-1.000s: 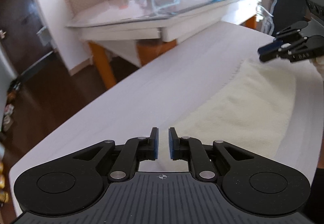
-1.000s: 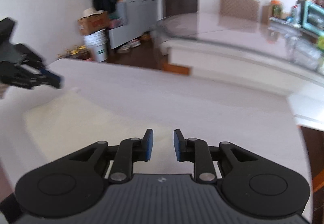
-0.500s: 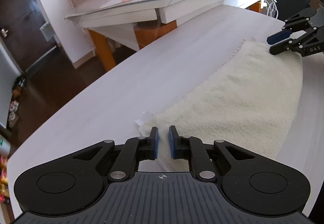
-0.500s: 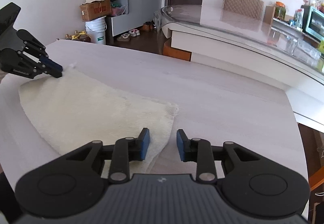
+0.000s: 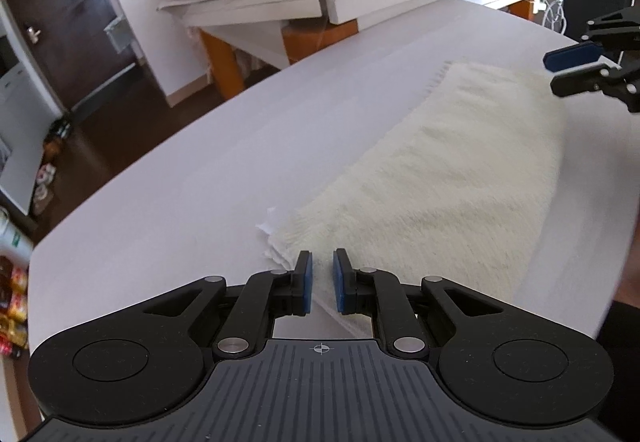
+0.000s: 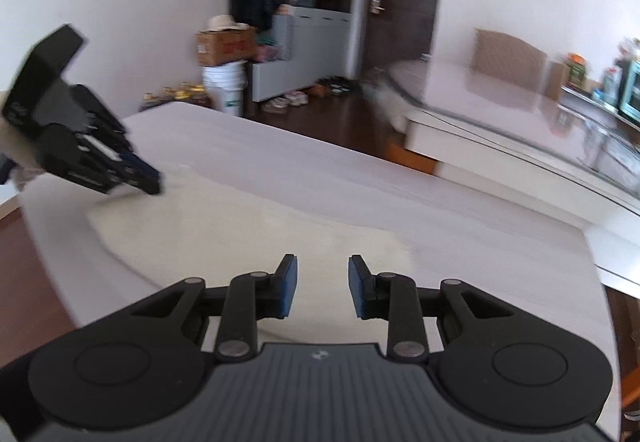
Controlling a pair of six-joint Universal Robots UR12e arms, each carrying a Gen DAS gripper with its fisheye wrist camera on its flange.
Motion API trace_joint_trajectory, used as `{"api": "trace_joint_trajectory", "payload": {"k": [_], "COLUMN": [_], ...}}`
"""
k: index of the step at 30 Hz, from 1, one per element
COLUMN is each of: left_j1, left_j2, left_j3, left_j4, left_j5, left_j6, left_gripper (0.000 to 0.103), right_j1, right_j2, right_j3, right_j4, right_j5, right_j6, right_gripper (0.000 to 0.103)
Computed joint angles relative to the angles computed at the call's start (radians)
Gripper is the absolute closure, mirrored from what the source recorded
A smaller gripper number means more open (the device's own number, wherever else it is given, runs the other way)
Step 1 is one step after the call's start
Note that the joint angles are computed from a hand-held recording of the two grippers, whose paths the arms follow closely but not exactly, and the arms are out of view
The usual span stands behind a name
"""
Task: Fold towel
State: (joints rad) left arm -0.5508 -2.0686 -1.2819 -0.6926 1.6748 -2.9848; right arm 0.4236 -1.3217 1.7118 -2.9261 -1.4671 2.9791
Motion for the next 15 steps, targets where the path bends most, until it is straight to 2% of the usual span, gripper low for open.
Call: {"api": "trace_joint_trajectory", "payload": {"k": [1,3,4,5,6,9,13,15], "left_j1": [0.002,0.006,0.009,0.012,0.016,0.022,0.030,0.033], "left_j2": [0.010,0.030,0.041,0.058,0.074,0.102,0.148,0.161], "left_j3": [-0.013,-0.037,-0.050,-0.070,-0.087,-0.119,-0.179,-0.196], "left_j4": [0.009,0.032,0.045,0.065,0.083,0.115,0.181,0.192], "left_j5": [-0.002,0.004,0.010,0.012,0.017,0.017,0.029,0.033], "left_j6": [-0.008,-0.021,-0.028,-0.039,-0.049,-0.052,-0.050,-0.036], "left_gripper": [0.079,0.062,0.059,0.050,0.037,0.016,0.009,0.005], "right_j1": [0.013,0.035,0.044,0.065,0.076,0.121,0.165,0.193], "right_j2": [0.000,0.001,0.004,0.011,0.015,0.038,0.072,0.100], "right_j3": [-0.001,-0.005,-0.007,-0.013,-0.016,-0.036,-0.074,-0.108], "right_j4": [-0.002,-0.006,-0.009,-0.013,-0.014,-0.017,0.002,0.029], "right_j5": [0.004,0.012,0.016,0.019,0.014,-0.006,-0.056,-0.106], "right_j6": [-0.008,-0.022,-0.025,-0.036,-0.047,-0.089,-0.137,-0.187], "right_gripper": [0.071,0.071,0.070,0.070,0.067,0.066,0.067,0.067]}}
